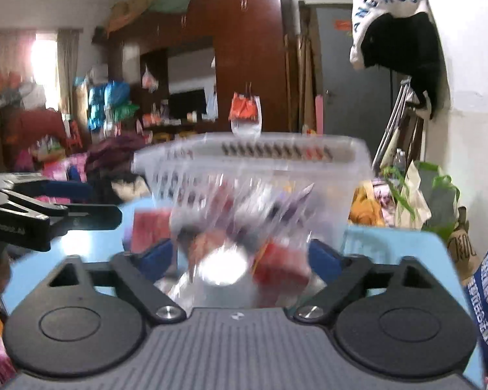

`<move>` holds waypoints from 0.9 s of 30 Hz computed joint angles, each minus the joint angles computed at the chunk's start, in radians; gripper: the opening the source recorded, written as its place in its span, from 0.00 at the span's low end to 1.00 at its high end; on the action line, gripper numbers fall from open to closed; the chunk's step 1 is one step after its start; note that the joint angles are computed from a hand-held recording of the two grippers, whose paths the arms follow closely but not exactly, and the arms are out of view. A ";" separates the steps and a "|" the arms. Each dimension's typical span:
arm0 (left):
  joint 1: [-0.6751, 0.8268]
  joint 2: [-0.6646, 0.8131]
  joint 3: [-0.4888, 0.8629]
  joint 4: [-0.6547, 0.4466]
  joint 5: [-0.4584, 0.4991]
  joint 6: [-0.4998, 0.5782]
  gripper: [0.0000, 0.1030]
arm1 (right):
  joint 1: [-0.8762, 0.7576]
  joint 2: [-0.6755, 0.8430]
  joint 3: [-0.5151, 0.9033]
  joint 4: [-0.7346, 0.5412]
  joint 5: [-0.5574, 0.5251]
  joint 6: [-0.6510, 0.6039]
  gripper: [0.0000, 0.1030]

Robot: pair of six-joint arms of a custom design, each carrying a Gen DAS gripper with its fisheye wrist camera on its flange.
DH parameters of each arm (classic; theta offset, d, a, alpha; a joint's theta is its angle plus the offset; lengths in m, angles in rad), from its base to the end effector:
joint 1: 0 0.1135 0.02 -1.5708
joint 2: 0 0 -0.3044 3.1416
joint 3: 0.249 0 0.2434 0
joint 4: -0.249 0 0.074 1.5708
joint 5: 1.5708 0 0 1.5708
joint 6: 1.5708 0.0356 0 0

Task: Organize objects
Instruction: 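Reach the left gripper toward the KENT box while the right grasps a white bottle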

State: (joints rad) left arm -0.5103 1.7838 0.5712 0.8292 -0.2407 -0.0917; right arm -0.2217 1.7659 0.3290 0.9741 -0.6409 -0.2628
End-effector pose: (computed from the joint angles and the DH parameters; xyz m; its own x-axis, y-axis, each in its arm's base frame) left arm 0.2868 -0.1508 0.1705 -0.3508 0.0945 -0.9317 0.2504 0.9681 0.0039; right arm 0.2600 -0.0368 0.1406 -0.3308 -0.1389 -0.9334 -0.4469 0.8942 0.0253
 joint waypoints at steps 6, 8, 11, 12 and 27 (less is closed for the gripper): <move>0.019 0.040 -0.018 -0.022 0.037 -0.016 0.84 | 0.088 0.055 -0.004 -0.028 0.106 -0.047 0.58; 0.004 0.058 -0.021 -0.036 0.039 -0.035 0.84 | 0.088 0.047 0.002 -0.052 0.114 -0.046 0.49; -0.025 0.091 0.014 -0.081 0.006 -0.048 0.84 | 0.015 0.025 -0.025 -0.040 0.022 -0.024 0.48; -0.038 0.105 0.021 -0.081 -0.006 -0.050 0.84 | -0.008 0.029 -0.041 -0.011 0.001 -0.012 0.48; -0.113 0.162 0.136 -0.232 -0.103 -0.116 0.84 | -0.071 0.125 -0.144 0.339 -0.043 0.138 0.48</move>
